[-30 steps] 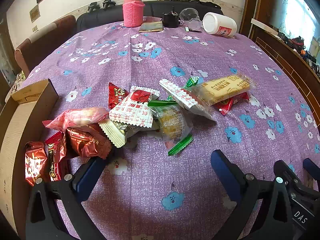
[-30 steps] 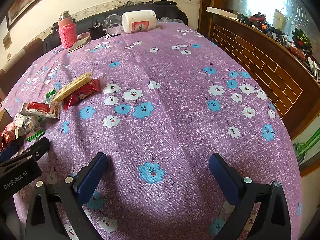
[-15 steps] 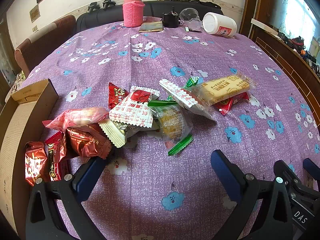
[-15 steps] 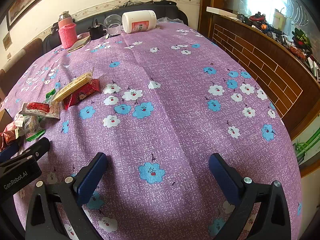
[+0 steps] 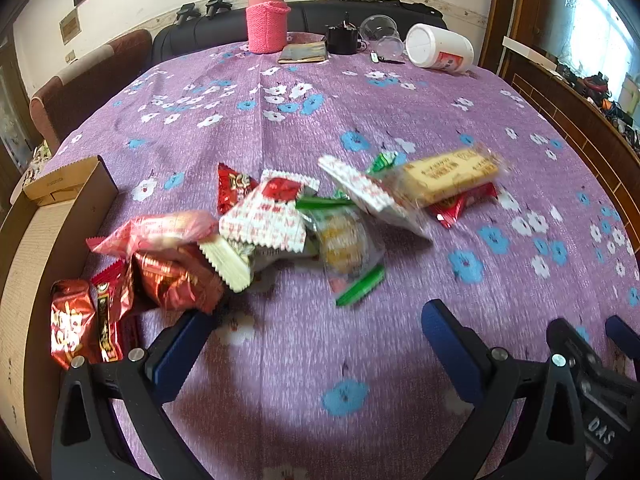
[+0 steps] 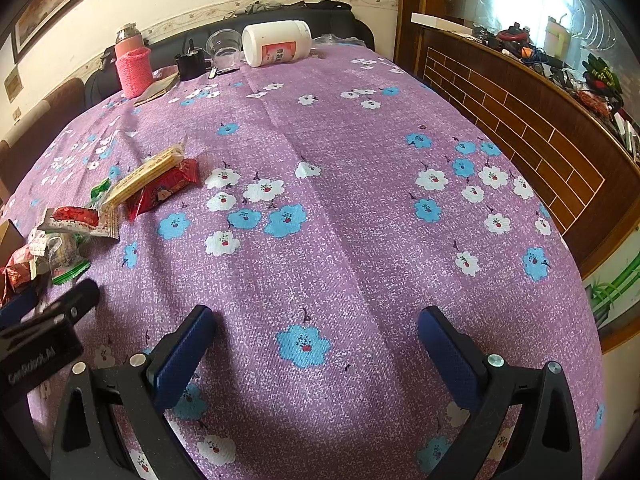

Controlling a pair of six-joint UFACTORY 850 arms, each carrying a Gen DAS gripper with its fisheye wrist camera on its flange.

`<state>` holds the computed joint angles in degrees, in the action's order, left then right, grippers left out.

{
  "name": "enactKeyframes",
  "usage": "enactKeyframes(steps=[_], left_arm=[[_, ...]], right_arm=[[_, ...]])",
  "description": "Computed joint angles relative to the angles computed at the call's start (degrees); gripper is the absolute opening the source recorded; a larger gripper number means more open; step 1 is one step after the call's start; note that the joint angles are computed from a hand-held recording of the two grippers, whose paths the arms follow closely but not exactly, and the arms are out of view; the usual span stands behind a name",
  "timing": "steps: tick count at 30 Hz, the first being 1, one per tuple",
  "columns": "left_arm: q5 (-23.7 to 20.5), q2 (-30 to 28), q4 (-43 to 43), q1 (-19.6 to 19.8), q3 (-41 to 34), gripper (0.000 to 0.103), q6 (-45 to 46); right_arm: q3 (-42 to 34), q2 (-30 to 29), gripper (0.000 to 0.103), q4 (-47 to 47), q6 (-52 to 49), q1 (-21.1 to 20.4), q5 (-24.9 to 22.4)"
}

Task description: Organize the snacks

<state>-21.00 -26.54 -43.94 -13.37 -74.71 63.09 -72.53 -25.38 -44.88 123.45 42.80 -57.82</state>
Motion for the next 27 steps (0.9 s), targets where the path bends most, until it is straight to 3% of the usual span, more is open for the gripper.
enactKeyframes(steps=[10, 12, 16, 19, 24, 27], left_arm=[[-7.72, 1.3, 3.43, 1.97, 0.39, 0.102, 4.51], [-13.26, 1.66, -1.5, 4.34, 0.15, 0.1, 7.78], [-18.76, 4.78, -14.83, 9.94, 2.71, 0.1, 20.47], [-27.56, 4.77, -20.42, 14.93, 1.01, 0.1, 25.01], [-42.01, -1.19, -18.91, 19.83, -7.26, 0.1, 19.96], [-43.6, -4.87, -16.57, 20.28, -11.37, 0.1, 14.79]], right_arm=[[0.73, 1.07, 0.102, 1.8, -1.74, -0.51, 1.38], [0.06, 0.53, 0.102, 2.22, -2.4, -0.8, 1.56], [0.03, 0.45, 0.102, 1.91, -2.38, -0.89, 1.74], [-0.11, 0.32, 0.102, 1.86, -2.13, -0.76, 1.44], [-0.03, 0.38, 0.102, 1.83, -1.84, -0.63, 1.27], [-0.06, 0.37, 0.102, 1.86, -1.78, -0.54, 1.17]])
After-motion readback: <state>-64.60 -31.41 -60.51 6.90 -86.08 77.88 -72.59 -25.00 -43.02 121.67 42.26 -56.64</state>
